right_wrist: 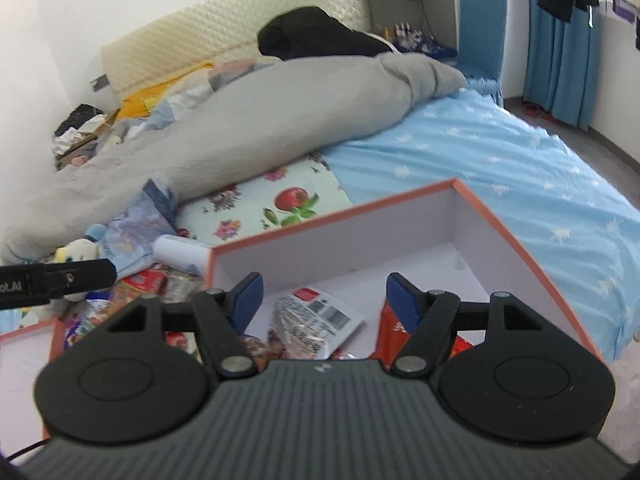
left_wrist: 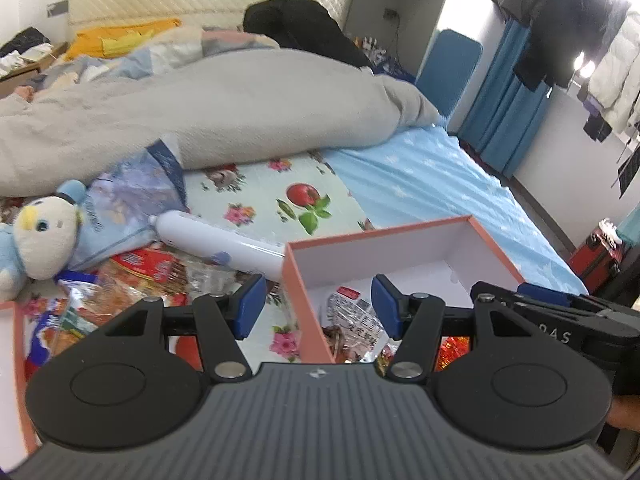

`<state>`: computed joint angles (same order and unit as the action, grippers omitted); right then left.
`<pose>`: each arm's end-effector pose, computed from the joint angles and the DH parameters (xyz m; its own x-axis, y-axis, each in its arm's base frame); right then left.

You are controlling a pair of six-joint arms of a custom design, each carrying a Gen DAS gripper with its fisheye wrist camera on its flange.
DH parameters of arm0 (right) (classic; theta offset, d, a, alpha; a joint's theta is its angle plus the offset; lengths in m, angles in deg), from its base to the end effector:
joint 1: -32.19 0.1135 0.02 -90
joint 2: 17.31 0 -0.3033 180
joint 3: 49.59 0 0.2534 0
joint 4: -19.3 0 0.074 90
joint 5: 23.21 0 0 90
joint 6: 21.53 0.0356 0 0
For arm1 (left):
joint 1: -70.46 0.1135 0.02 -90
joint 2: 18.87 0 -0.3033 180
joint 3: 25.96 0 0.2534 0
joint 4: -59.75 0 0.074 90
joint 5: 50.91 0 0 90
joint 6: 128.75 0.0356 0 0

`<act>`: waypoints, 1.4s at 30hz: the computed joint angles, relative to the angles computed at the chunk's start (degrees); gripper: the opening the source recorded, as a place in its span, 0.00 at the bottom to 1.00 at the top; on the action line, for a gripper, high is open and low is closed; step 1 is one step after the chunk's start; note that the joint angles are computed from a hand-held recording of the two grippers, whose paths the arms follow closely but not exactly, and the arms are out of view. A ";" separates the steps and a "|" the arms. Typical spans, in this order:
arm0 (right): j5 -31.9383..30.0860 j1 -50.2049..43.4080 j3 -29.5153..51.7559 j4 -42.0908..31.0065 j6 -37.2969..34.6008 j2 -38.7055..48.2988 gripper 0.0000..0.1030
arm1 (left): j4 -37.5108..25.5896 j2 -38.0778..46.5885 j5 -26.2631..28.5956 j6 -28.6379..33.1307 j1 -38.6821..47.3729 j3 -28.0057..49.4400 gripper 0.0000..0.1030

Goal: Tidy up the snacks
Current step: 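Open right tool over the deep box while left tool releases the shrimp bag inside, then withdraw both tools from the deep box back over the snack pile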

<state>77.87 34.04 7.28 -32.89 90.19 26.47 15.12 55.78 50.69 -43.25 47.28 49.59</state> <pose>0.1325 -0.0026 0.3120 -0.5422 0.3459 -0.7658 0.3423 0.9232 0.1746 0.2470 -0.1135 0.3347 -0.6742 0.2051 -0.7095 0.4677 0.8621 -0.1953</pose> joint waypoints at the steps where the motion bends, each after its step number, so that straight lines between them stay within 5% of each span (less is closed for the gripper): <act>1: 2.21 2.80 1.07 -0.88 1.21 0.05 0.68 | -0.56 -1.06 0.58 0.37 1.00 -0.15 0.62; 10: 22.81 29.87 8.79 -7.76 13.48 3.53 0.78 | -6.58 -9.84 9.09 6.23 14.22 -2.09 0.62; 17: 31.64 46.35 11.11 -10.87 24.47 9.08 0.78 | -11.85 -14.10 17.28 14.57 28.61 -3.26 0.62; 26: 35.86 58.53 13.85 -9.76 32.45 16.83 0.78 | -22.48 -14.98 29.02 31.29 51.04 -3.74 0.62; 31: 33.21 61.08 16.79 -7.97 31.20 19.35 0.78 | -24.06 -12.28 30.02 37.36 56.65 -4.41 0.62; 42: 26.59 57.29 25.02 -12.63 24.63 25.29 0.78 | -11.35 -5.13 26.18 29.69 55.71 -7.16 0.62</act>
